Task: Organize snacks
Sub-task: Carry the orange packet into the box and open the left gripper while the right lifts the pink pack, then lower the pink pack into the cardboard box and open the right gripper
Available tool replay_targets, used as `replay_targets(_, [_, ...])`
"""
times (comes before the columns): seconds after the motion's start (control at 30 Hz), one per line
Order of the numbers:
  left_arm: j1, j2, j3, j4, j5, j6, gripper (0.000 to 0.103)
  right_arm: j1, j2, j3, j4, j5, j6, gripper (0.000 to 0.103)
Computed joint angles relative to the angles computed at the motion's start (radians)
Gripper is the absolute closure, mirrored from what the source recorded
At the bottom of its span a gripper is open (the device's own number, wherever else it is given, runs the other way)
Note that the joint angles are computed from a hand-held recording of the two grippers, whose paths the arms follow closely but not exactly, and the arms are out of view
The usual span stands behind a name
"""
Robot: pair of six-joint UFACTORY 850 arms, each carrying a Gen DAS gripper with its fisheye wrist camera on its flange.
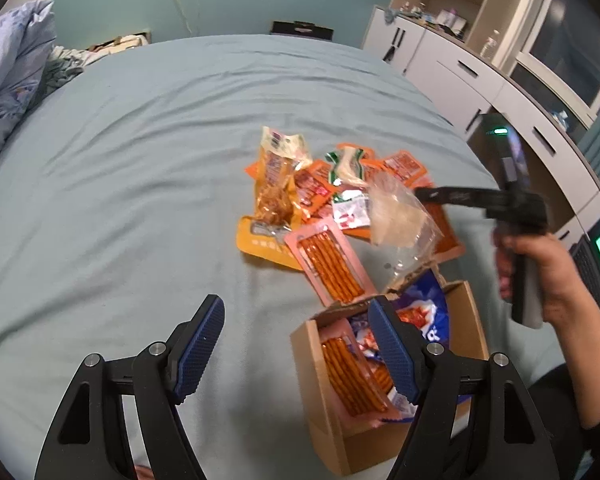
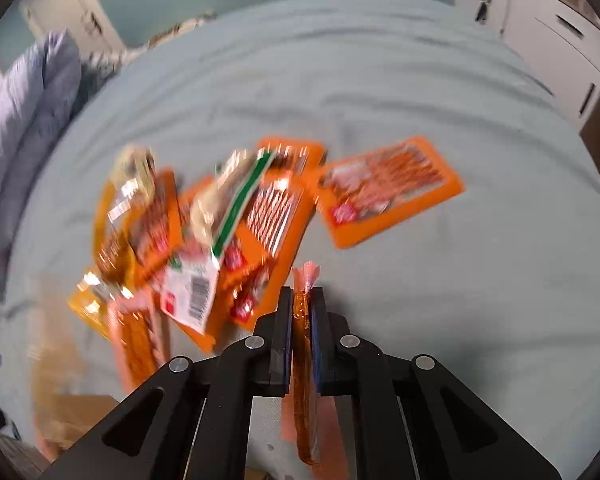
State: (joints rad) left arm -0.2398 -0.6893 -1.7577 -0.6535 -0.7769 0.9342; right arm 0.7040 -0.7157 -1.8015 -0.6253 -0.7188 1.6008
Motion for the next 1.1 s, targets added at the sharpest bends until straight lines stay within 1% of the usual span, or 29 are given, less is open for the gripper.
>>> replay_targets(0.03, [0.002, -0.001, -0.001, -0.004, 0.005, -0.004, 0.028, 0.006, 0.017, 0.014, -0.050, 0.017, 0.056, 0.097])
replay_targets(0.07, [0.003, -0.002, -0.003, -0.006, 0.007, -0.010, 0.028, 0.016, 0.073, 0.071, -0.076, 0.014, 0.101, 0.097])
replay_targets(0.13, [0.010, -0.010, -0.017, -0.015, -0.002, -0.029, 0.028, 0.039, 0.132, 0.134, -0.172, 0.054, 0.233, 0.097])
replay_targets(0.23, [0.016, -0.025, -0.037, -0.024, -0.023, -0.049, 0.028, 0.095, 0.245, 0.253, -0.405, 0.182, 0.501, 0.097])
replay_targets(0.27, [0.016, -0.026, -0.039, -0.020, -0.022, -0.056, 0.028, 0.110, 0.255, 0.260, -0.455, 0.218, 0.543, 0.097])
replay_targets(0.33, [0.013, -0.022, -0.031, -0.003, 0.010, -0.068, 0.028, 0.142, 0.242, 0.235, -0.496, 0.276, 0.559, 0.097])
replay_targets(0.37, [0.012, -0.020, -0.028, 0.003, 0.021, -0.073, 0.028, 0.160, 0.217, 0.198, -0.467, 0.299, 0.509, 0.097])
replay_targets(0.47, [0.014, -0.021, -0.027, 0.011, 0.046, -0.091, 0.028, 0.208, 0.148, 0.107, -0.368, 0.292, 0.369, 0.097])
replay_targets(0.5, [0.016, -0.023, -0.029, 0.011, 0.050, -0.099, 0.028, 0.220, 0.127, 0.082, -0.345, 0.275, 0.334, 0.096])
replay_targets(0.53, [0.017, -0.026, -0.032, 0.008, 0.053, -0.104, 0.028, 0.235, 0.102, 0.052, -0.328, 0.229, 0.292, 0.093])
replay_targets(0.6, [0.017, -0.029, -0.034, 0.014, 0.063, -0.114, 0.028, 0.262, 0.043, -0.028, -0.274, 0.092, 0.176, 0.087])
replay_targets(0.63, [0.016, -0.030, -0.036, 0.021, 0.068, -0.120, 0.028, 0.271, 0.025, -0.056, -0.263, 0.042, 0.140, 0.085])
replay_targets(0.67, [0.014, -0.030, -0.035, 0.029, 0.075, -0.126, 0.028, 0.275, 0.015, -0.074, -0.269, 0.025, 0.129, 0.076])
replay_targets(0.7, [0.012, -0.028, -0.030, 0.037, 0.089, -0.128, 0.028, 0.276, 0.020, -0.075, -0.281, 0.028, 0.144, 0.069])
replay_targets(0.73, [0.011, -0.026, -0.026, 0.041, 0.097, -0.127, 0.028, 0.277, 0.022, -0.078, -0.312, 0.032, 0.185, 0.066])
replay_targets(0.77, [0.009, -0.023, -0.020, 0.049, 0.107, -0.127, 0.028, 0.280, 0.046, -0.053, -0.376, 0.035, 0.268, 0.056])
replay_targets(0.8, [0.008, -0.021, -0.017, 0.054, 0.111, -0.128, 0.028, 0.290, 0.072, -0.015, -0.450, 0.025, 0.366, 0.042])
replay_targets(0.83, [0.007, -0.018, -0.012, 0.063, 0.119, -0.132, 0.028, 0.298, 0.096, 0.025, -0.508, 0.008, 0.445, 0.035])
replay_targets(0.87, [0.007, -0.015, -0.007, 0.064, 0.122, -0.131, 0.028, 0.316, 0.127, 0.069, -0.558, -0.044, 0.522, 0.028])
replay_targets(0.93, [0.007, -0.010, 0.000, 0.058, 0.125, -0.121, 0.028, 0.353, 0.156, 0.107, -0.556, -0.171, 0.567, 0.026])
replay_targets(0.97, [0.007, -0.008, 0.003, 0.054, 0.128, -0.113, 0.028, 0.374, 0.159, 0.111, -0.514, -0.259, 0.557, 0.026])
replay_targets(1.03, [0.004, -0.003, 0.008, 0.053, 0.135, -0.106, 0.028, 0.397, 0.151, 0.105, -0.426, -0.369, 0.542, 0.026])
replay_targets(1.07, [0.003, -0.002, 0.009, 0.054, 0.137, -0.104, 0.028, 0.403, 0.150, 0.109, -0.380, -0.391, 0.554, 0.026])
replay_targets(1.1, [0.000, -0.001, 0.010, 0.056, 0.140, -0.103, 0.028, 0.400, 0.151, 0.113, -0.333, -0.378, 0.573, 0.026])
